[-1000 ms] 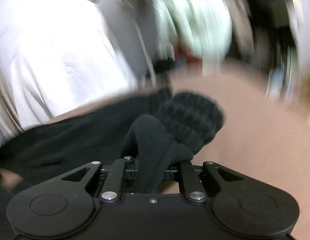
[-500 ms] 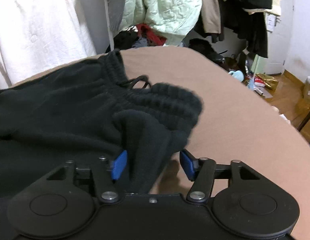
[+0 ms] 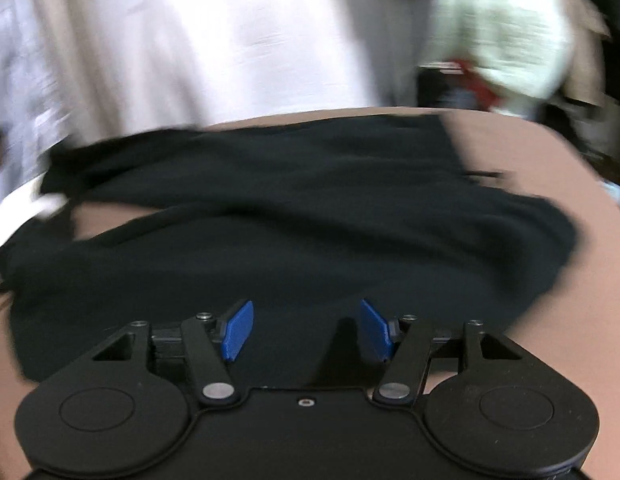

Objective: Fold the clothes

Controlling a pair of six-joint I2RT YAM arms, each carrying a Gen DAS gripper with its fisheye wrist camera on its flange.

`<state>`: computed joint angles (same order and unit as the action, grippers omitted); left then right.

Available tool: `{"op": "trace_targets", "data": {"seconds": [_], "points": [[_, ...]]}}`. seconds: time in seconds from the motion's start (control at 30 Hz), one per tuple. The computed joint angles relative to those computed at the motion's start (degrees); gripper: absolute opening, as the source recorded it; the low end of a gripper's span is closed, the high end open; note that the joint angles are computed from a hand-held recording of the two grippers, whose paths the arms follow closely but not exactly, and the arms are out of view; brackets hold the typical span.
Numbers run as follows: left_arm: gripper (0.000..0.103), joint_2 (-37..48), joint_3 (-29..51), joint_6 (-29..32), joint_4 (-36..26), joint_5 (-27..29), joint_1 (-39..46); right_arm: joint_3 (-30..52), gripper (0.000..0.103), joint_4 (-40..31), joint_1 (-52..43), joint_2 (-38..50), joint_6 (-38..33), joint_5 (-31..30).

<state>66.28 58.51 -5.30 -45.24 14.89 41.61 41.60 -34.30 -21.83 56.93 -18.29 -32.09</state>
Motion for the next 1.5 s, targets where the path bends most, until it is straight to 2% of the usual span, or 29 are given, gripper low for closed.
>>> {"op": "trace_targets", "data": {"seconds": [0.13, 0.23, 0.27, 0.3, 0.37, 0.43, 0.47, 0.53, 0.63, 0.7, 0.77, 0.8, 0.87, 0.97, 1.07, 1.17, 1.2, 1.27, 1.37, 1.43, 1.5], "points": [[0.068, 3.92, -1.01, -2.27, 3.63, 7.55, 3.07, -0.02, 0.065, 1.68, 15.41, 0.62, 2.99, 3.36], [0.061, 8.39, -0.45, -2.08, 7.01, 12.61, 2.76, 0.67, 0.065, 2.33, 24.66, 1.51, 2.96, 5.28], [0.034, 9.83, -1.68, -2.06, 10.9, 13.43, 2.02, 1.07, 0.065, 2.63, 27.63, 2.17, 2.87, 5.89], [0.018, 9.63, -3.39, -2.2, 14.69, 13.54, 1.28, 1.23, 0.065, 3.32, 30.0, 3.05, 2.83, 6.66], [0.011, 6.18, -6.37, -2.73, 19.93, 12.83, -0.3, 1.9, 0.065, 4.36, 33.89, 4.93, 2.59, 8.18], [0.011, -0.27, -8.99, -1.6, 24.5, 12.2, -1.63, 2.44, 0.065, 4.78, 37.27, 5.75, 2.67, 9.36], [0.011, -3.67, -8.89, -0.64, 24.66, 10.76, -2.64, 2.59, 0.065, 4.65, 38.81, 5.66, 2.71, 9.7], [0.01, -9.38, -5.52, 0.61, 20.64, 4.73, -5.81, 2.65, 0.065, 3.42, 40.14, 4.79, 0.98, 9.09], [0.007, -16.47, -2.53, -2.3, 17.14, 0.63, -7.93, 1.85, 0.065, 0.58, 40.83, 2.52, -2.43, 7.74], [0.006, -19.47, -3.12, 1.13, 18.4, -8.63, -14.74, 1.35, 0.065, -2.81, 39.3, 0.87, -5.08, 5.94], [0.01, -21.33, -4.12, 7.01, 20.65, -20.21, -23.65, 1.12, 0.065, -6.7, 36.53, -0.04, -7.96, 4.01], [0.018, -20.07, -3.55, 7.69, 19.12, -21.37, -25.17, 1.09, 0.065, -8.45, 34.8, -0.19, -9.5, 3.44], [0.024, -13.79, -0.42, 6.37, 11.87, -14.79, -22.54, 0.94, 0.065, -10.07, 32.87, 0.32, -10.69, 4.03], [0.024, -7.21, 3.34, 1.51, 1.83, -3.97, -13.69, 0.74, 0.065, -9.69, 31.79, 1.03, -9.84, 4.75], [0.024, -6.13, 6.84, 3.84, -5.83, 7.95, -0.57, -0.06, 0.065, -7.0, 33.28, 0.18, -6.3, 5.21], [0.031, -2.5, 11.89, 6.76, -14.66, 17.3, 10.28, -0.04, 0.065, -5.8, 34.45, -0.28, -4.26, 4.49], [0.032, -1.86, 12.55, 6.23, -15.48, 17.3, 12.04, 0.35, 0.065, -6.37, 34.39, -0.37, -4.9, 4.4], [0.035, -2.4, 11.96, 3.65, -13.99, 13.19, 13.49, 0.72, 0.065, -6.58, 35.03, -0.17, -5.32, 5.08], [0.065, -5.46, 9.82, 2.62, -8.74, 6.04, 13.5, 0.72, 0.066, -5.88, 36.56, 0.76, -4.42, 6.9], [0.075, -7.04, 9.26, 4.45, -7.15, 4.97, 14.38, 0.13, 0.066, -5.21, 37.28, 1.26, -3.09, 8.05], [0.089, -4.64, 10.71, 7.32, -9.96, 8.38, 15.02, -0.98, 0.067, -3.96, 38.41, 1.58, -1.41, 9.62]]}}
